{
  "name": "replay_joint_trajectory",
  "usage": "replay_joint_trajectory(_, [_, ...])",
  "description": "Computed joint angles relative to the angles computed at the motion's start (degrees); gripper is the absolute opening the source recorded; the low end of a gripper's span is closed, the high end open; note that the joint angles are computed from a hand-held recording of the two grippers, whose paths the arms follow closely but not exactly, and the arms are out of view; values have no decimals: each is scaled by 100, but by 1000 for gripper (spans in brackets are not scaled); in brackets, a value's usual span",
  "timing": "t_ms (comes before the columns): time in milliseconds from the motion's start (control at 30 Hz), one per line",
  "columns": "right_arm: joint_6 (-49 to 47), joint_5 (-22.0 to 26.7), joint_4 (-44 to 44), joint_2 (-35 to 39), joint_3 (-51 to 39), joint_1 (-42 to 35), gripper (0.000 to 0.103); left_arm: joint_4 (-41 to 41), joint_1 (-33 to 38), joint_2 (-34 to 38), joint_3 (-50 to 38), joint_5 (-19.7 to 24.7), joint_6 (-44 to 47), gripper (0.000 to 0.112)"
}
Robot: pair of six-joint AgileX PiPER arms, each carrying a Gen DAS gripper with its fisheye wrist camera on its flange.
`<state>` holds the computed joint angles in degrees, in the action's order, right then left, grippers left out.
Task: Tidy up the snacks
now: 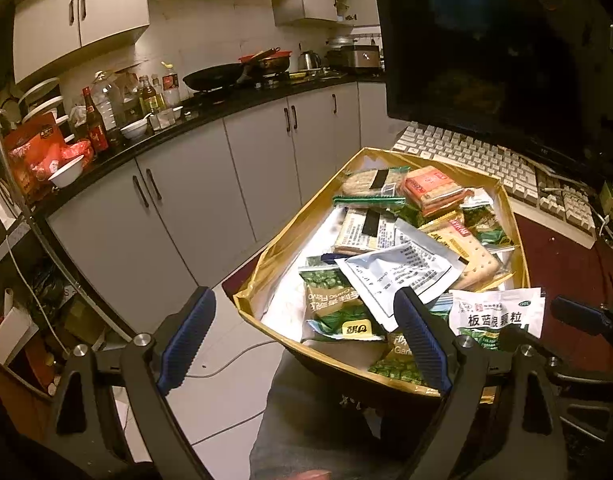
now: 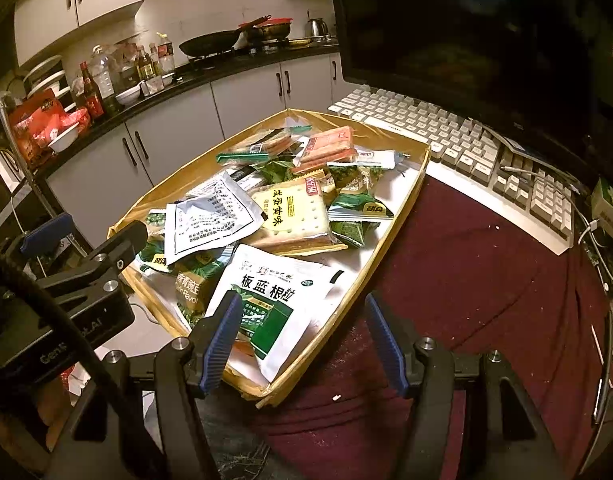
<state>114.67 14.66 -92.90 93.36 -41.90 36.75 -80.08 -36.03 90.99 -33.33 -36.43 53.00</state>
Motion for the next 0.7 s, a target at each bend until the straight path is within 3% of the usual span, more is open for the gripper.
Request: replay_joint_trajectory(700, [118,7,-43,2,22,17,64,-68,-32,125,-63,-72,53,91])
